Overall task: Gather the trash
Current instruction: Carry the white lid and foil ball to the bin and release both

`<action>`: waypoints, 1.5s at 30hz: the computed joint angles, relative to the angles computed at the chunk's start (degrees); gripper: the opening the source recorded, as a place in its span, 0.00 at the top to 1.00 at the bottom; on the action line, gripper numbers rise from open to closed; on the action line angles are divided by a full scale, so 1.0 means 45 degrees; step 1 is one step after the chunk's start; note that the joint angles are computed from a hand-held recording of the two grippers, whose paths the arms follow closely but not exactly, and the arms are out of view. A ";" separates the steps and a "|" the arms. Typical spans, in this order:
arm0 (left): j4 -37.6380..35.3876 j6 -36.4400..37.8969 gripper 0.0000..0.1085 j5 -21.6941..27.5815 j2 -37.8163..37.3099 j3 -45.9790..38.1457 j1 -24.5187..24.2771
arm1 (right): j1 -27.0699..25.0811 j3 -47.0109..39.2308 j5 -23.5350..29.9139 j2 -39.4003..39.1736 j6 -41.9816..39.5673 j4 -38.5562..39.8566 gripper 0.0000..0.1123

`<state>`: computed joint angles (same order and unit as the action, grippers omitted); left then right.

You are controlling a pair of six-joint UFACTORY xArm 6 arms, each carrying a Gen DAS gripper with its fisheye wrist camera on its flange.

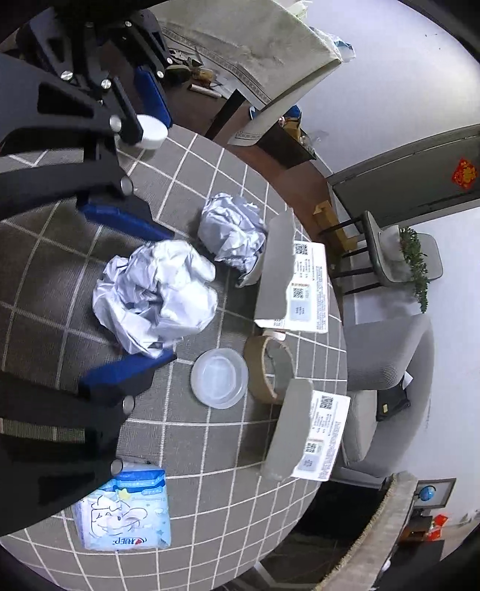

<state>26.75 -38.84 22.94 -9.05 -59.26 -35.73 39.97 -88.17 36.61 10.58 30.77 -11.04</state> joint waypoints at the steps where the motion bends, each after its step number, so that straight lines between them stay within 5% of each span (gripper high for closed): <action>1: -0.0132 0.0048 0.70 -0.0014 -0.0148 0.0163 0.0091 | 0.0060 -0.0133 0.0139 0.0075 0.0217 -0.0288 0.51; 10: -0.0026 -0.0508 0.70 0.0160 -0.2051 0.1856 0.1145 | 0.0750 -0.0302 -0.0111 0.0018 0.2019 -0.2565 0.53; 14: 0.0105 -0.0681 0.70 0.0533 -0.2859 0.2642 0.1493 | 0.1003 -0.0172 -0.1081 0.0056 0.2251 -0.2644 0.53; 31: -0.1238 0.0677 0.70 0.1507 -0.4367 0.5341 0.2980 | 0.2708 -0.3176 -0.1565 0.2664 0.0274 -0.0739 0.53; 45: -0.2804 0.2295 0.69 0.1266 -0.3652 0.6723 0.4223 | 0.3510 -0.7438 0.0382 0.5668 -0.1634 0.1435 0.53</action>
